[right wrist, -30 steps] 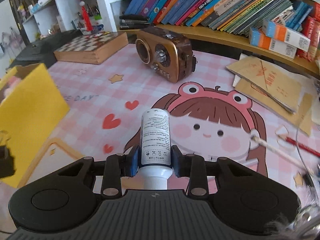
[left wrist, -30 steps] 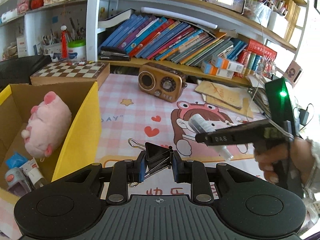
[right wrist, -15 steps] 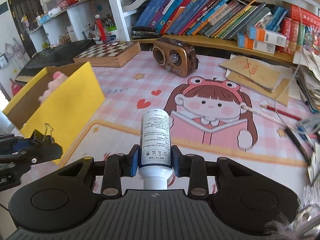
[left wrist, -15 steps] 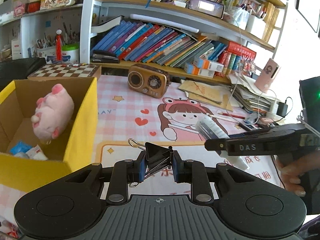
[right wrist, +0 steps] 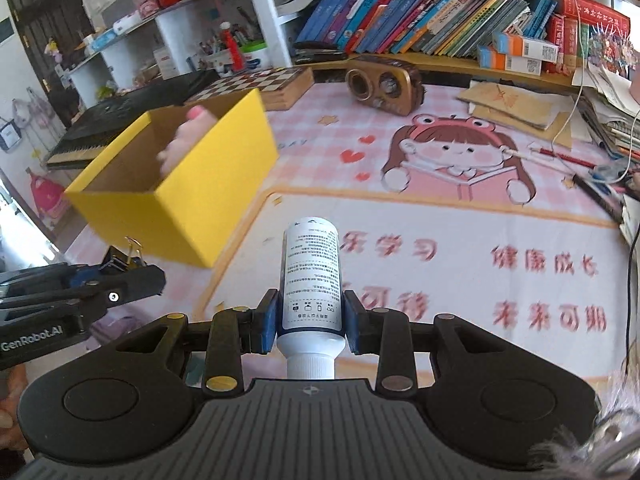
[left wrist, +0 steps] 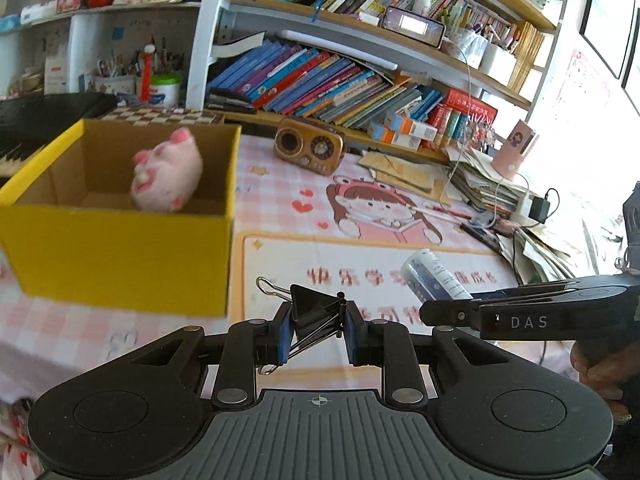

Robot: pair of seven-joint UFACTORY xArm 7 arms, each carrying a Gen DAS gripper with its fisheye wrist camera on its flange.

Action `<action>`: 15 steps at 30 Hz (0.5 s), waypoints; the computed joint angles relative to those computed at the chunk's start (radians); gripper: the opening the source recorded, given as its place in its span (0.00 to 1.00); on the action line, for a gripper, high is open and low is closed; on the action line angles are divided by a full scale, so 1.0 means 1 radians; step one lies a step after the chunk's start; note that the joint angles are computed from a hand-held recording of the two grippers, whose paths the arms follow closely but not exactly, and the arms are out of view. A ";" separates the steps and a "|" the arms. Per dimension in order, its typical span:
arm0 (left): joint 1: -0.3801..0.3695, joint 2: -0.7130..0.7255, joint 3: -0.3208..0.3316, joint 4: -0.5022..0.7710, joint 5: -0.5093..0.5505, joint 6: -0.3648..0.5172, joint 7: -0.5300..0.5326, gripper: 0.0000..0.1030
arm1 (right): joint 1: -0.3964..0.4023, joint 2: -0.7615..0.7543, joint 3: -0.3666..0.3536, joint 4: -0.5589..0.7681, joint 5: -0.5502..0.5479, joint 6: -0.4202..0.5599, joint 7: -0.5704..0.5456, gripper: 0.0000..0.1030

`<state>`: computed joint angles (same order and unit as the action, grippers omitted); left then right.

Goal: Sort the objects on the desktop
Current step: 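Carry the binder clip and spray bottle over the yellow box with both tools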

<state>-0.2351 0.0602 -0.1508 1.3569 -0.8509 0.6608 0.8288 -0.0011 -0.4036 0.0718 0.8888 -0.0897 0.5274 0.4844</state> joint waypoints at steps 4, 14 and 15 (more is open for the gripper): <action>0.025 -0.047 0.026 -0.046 -0.044 0.039 0.056 0.23 | -0.002 -0.022 0.057 -0.006 -0.038 0.015 0.073 0.30; 0.061 -0.121 0.094 -0.121 -0.109 0.089 0.138 0.23 | 0.040 -0.007 0.129 0.019 -0.120 0.025 0.204 0.30; 0.063 -0.127 0.099 -0.125 -0.112 0.091 0.145 0.23 | 0.046 -0.001 0.131 0.024 -0.126 0.022 0.210 0.30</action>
<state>-0.1717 -0.0664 -0.0521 1.2315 -0.9628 0.7515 0.9738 0.0448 -0.4042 0.2029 0.9125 -0.2157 0.5493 0.6949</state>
